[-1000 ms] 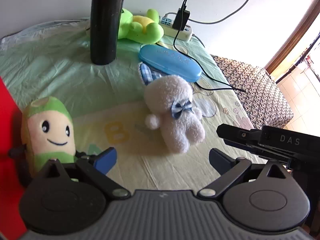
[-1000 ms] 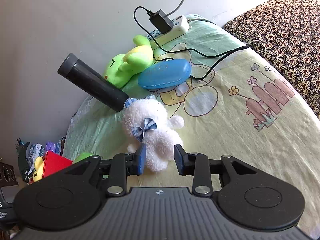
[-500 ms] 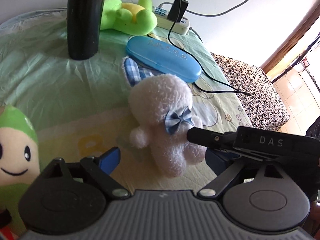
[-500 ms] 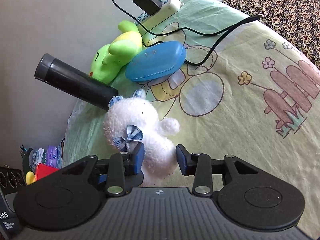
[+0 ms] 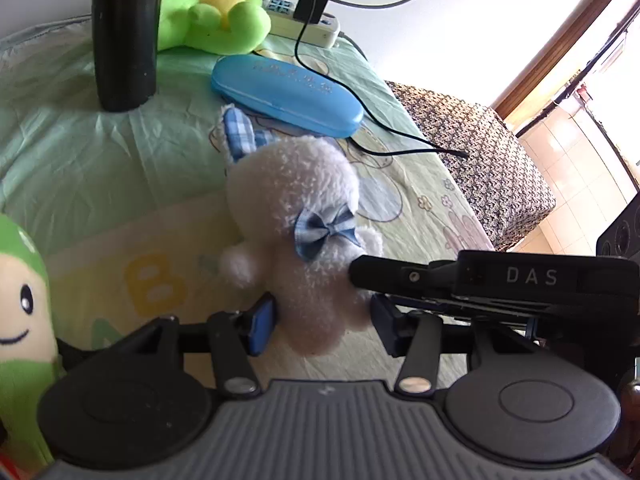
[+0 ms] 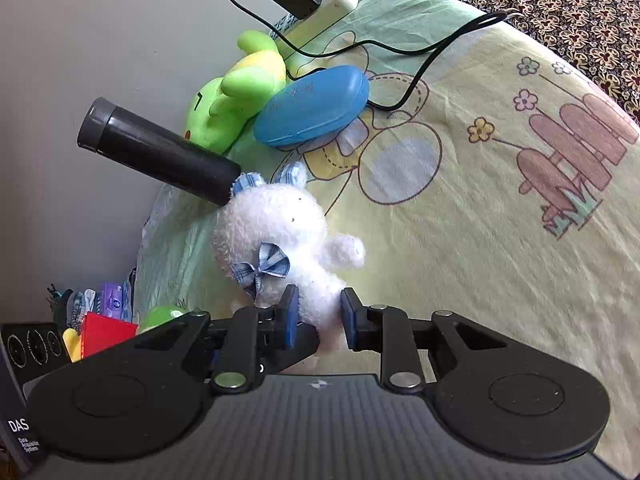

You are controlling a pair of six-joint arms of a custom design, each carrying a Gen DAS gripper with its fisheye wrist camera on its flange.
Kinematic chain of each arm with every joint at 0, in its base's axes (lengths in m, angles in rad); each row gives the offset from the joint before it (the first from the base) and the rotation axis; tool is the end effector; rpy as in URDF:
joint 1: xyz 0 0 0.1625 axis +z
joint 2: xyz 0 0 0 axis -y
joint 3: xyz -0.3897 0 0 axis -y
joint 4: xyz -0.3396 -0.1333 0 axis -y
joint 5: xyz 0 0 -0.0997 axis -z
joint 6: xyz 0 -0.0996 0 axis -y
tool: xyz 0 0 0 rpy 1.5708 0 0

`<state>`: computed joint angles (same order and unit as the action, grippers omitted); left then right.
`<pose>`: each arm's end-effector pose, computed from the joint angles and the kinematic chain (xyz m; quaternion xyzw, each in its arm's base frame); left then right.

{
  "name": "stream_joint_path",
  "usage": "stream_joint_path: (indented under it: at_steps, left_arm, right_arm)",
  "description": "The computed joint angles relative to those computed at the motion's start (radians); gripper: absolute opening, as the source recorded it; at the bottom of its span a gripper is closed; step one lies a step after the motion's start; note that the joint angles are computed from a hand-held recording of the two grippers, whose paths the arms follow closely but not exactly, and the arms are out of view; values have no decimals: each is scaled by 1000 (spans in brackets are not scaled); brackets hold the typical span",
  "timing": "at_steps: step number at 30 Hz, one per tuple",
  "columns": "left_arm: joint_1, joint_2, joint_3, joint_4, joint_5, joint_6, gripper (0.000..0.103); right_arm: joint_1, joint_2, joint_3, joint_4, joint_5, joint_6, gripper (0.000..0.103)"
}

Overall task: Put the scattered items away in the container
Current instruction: 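Close the right gripper on the white bunny plush's body, then lift the white bunny with the right gripper and carry it over the red box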

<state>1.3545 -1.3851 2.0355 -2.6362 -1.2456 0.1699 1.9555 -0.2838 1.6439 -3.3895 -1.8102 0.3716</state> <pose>0.0601 -0.4960 0.2937 0.1526 0.9541 -0.2069 0.1537 0.3183 -0.4940 -0.1031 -0.0208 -0.9670 0.2527 0.0248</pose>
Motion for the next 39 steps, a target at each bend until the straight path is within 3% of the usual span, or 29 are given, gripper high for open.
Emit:
stream_joint_path:
  at_steps: [11, 17, 22, 24, 26, 31, 33, 35, 39]
  left_arm:
    - [-76, -204, 213, 90, 52, 84, 53]
    - [-69, -282, 240, 147, 38, 84, 54]
    - [-65, -316, 242, 82, 47, 71, 72]
    - [-60, -304, 233, 55, 45, 70, 78]
    - [-52, -269, 222, 26, 47, 76, 78]
    - [-34, -188, 205, -14, 44, 69, 73]
    - [-36, -192, 218, -36, 47, 79, 73]
    - [-35, -198, 226, -45, 43, 78, 71]
    - [-47, -215, 250, -61, 56, 82, 69]
  right_arm:
    - [60, -55, 180, -26, -37, 46, 25]
    - [94, -67, 216, -23, -53, 36, 30]
    - [114, -53, 193, -66, -115, 13, 35]
    - [113, -38, 175, -95, -138, 12, 48]
    - [111, -21, 144, -93, -162, 4, 51]
    - [84, 4, 97, -61, -77, -5, 58]
    - [87, 10, 89, -54, -74, -10, 55]
    - [84, 7, 98, -65, -50, -15, 41]
    - [83, 5, 110, -68, -26, 31, 43]
